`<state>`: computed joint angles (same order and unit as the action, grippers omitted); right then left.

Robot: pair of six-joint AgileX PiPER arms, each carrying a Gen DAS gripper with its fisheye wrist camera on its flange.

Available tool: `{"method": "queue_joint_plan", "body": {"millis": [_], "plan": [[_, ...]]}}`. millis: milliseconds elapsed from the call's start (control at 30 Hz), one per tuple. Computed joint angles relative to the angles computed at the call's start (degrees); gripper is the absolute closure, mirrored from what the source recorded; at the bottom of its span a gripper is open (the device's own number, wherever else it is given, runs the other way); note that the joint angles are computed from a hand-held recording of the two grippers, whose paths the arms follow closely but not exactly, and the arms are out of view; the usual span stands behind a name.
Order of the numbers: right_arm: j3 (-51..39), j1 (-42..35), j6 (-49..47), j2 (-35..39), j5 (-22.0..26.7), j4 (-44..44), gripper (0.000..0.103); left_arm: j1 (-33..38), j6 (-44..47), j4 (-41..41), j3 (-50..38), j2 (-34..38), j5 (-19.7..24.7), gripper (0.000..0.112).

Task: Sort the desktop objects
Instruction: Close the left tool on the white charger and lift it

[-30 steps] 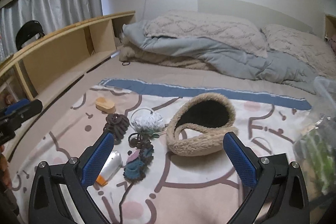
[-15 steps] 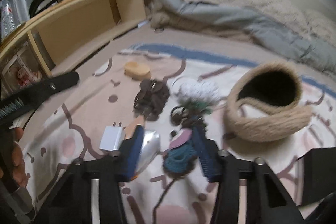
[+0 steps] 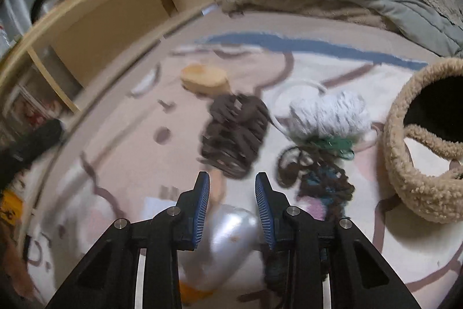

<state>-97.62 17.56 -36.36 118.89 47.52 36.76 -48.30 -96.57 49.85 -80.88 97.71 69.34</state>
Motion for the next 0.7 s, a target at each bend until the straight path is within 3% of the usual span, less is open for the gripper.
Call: {"method": "queue_joint_plan", "body": {"millis": [100,233,700], "plan": [[3.4,-0.7,-3.8,-0.3,-1.6,1.3,0.07,0.6,0.7,-0.6,0.0,0.5,-0.8,0.052],[3.8,-2.0,-5.6,-0.5,2.2,2.7,0.07,1.8,0.6,-2.6,0.1,1.2,-2.7,0.054],[17.8,-6.2,-19.1,-8.2,5.4,10.7,0.07,4.7,1.4,-12.4,-0.4,3.8,-9.3,0.058]]}}
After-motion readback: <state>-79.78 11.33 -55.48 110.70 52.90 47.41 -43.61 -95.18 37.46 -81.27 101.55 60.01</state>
